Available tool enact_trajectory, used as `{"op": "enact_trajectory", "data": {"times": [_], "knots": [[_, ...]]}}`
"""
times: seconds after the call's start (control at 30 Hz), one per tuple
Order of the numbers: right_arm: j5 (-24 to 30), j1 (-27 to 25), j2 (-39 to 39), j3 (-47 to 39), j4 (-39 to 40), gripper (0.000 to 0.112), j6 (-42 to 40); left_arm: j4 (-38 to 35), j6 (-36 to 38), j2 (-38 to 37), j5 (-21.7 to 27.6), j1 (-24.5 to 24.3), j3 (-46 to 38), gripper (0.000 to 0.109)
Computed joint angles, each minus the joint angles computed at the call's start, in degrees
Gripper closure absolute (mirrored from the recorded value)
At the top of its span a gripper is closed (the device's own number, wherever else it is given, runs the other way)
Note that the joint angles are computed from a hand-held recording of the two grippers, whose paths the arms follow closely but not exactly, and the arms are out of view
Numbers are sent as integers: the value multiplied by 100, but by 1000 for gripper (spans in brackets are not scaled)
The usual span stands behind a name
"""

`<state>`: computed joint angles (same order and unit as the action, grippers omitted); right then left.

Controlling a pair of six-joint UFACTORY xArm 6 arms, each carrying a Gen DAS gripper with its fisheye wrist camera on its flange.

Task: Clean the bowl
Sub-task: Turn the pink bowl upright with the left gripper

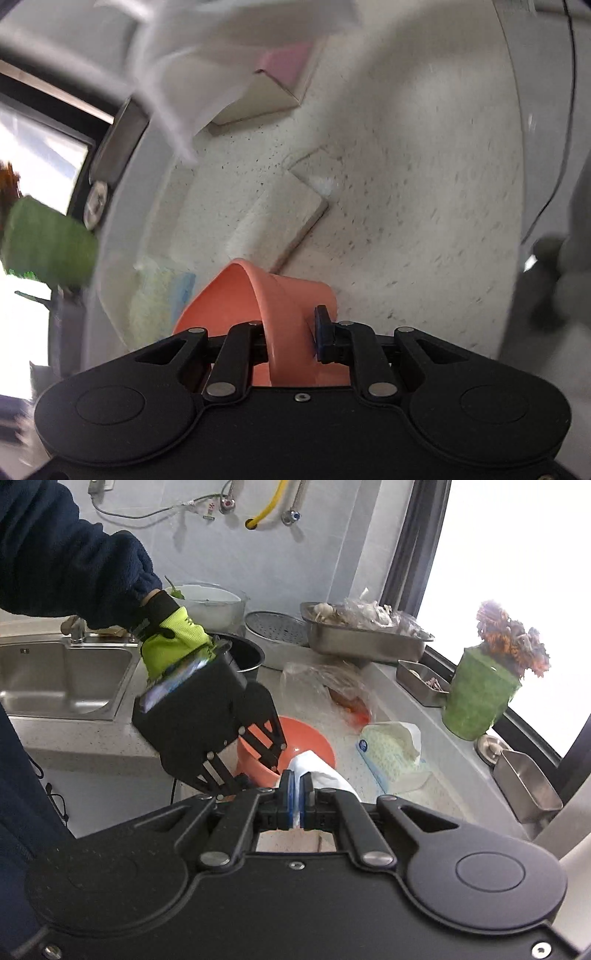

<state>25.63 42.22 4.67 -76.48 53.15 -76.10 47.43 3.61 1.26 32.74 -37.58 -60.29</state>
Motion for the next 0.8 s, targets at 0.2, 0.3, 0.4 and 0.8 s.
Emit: {"op": "enact_trajectory", "data": {"times": [0.2,0.3,0.4,0.8], "knots": [[29,25,82,-78,-182,110,156,1831,-2157,-697,-451,-22,747,38],[176,26,207,-254,-421,110,217,2207,-3557,-1117,-160,-188,1020,33],[390,35,408,-562,-564,109,194,2336,-5047,-1483,194,-385,1285,31],[1390,131,1484,-2319,-1299,110,125,2544,-8184,-1073,675,-526,1428,30]]}}
